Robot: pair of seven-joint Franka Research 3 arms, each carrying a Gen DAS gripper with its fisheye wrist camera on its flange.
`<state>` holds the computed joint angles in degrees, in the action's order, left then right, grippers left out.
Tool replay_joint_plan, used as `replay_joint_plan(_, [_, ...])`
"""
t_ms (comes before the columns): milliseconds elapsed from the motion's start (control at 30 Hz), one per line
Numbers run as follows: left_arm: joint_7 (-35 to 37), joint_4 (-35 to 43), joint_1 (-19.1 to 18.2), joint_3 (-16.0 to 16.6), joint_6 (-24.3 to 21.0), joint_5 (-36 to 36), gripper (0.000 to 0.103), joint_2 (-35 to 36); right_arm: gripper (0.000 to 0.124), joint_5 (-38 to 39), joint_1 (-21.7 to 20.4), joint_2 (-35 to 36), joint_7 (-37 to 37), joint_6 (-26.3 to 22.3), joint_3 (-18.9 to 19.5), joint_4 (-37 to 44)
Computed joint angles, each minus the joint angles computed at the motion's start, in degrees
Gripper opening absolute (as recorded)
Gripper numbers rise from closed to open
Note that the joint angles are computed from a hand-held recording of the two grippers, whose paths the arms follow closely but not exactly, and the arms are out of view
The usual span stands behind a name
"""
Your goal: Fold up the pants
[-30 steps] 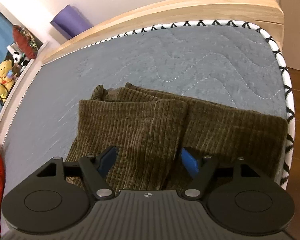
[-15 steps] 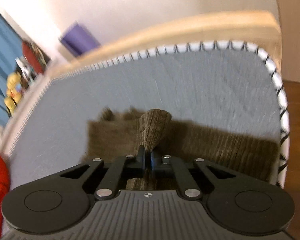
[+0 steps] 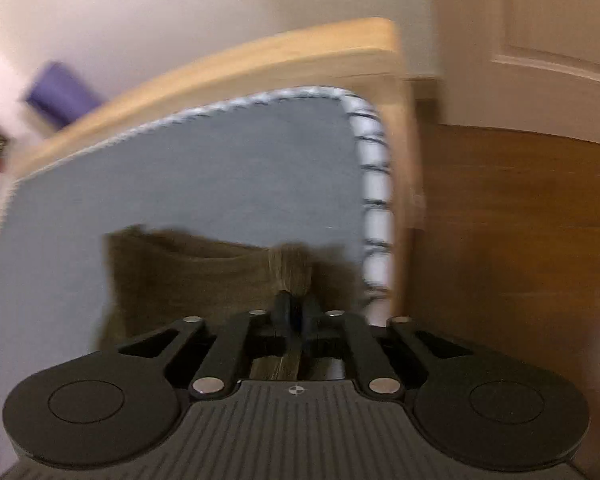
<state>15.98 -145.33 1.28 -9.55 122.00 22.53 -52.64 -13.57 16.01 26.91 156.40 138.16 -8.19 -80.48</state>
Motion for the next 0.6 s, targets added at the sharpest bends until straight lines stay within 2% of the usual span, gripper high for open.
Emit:
replay_joint_plan(33, [-0.8, 0.3, 1.0, -1.2, -0.1, 1.5, 0.031, -0.2, 0.017, -4.3, 0.3, -1.3, 4.1, 2.8, -0.5, -2.0])
replay_joint_plan(67, [-1.7, 0.3, 1.6, -1.9, 0.7, 2.7, 0.033, -0.3, 0.022, -6.0, 2.0, -2.5, 6.4, 7.9, -3.0, -4.7])
replay_joint_plan(133, [-1.6, 0.7, 1.2, -2.3, 3.0, 4.1, 0.033, 0.9, 0.034, -7.0, 1.3, -3.0, 5.8, 16.1, -2.6, -6.9])
replay_joint_plan(200, [-0.5, 1.8, 0.2, -2.3, 5.1, 4.7, 0.033, 3.7, 0.037, 0.1, -3.3, -1.8, -5.6, 24.9, 3.6, -7.3])
replay_joint_plan(233, [0.3, 2.3, -0.3, -2.2, 6.4, 4.8, 0.034, 5.2, 0.040, 2.9, -5.1, -0.6, -11.5, 26.8, 6.6, -6.2])
replay_joint_plan(300, [1.9, 3.5, -1.2, -2.1, 9.0, 5.0, 0.036, 8.2, 0.041, 5.6, -6.6, 2.1, -19.8, 26.8, 10.0, -3.0])
replay_joint_plan(333, [2.7, 4.1, -1.5, -2.0, 10.2, 5.0, 0.038, 9.9, 0.041, 6.4, -6.4, 3.6, -21.7, 26.3, 10.3, -1.2])
replay_joint_plan(400, [4.6, 5.7, -2.1, -2.0, 11.6, 4.7, 0.042, 13.1, 0.043, 7.5, -4.9, 6.0, -21.6, 25.1, 8.4, 1.8])
replay_joint_plan(467, [5.3, 7.0, -2.2, -2.5, 12.7, 4.8, 0.046, 15.9, 0.049, 9.6, -4.6, 9.2, -23.0, 24.8, 8.0, 5.8])
replay_joint_plan(533, [6.4, 7.9, -2.3, -2.3, 13.8, 5.0, 0.046, 18.3, 0.067, 12.3, -6.1, 12.8, -27.5, 23.8, 9.7, 10.2])
replay_joint_plan(600, [7.4, 8.5, -2.3, -1.9, 14.8, 4.7, 0.046, 20.0, 0.078, 15.5, -8.2, 15.8, -32.8, 24.7, 12.7, 13.3])
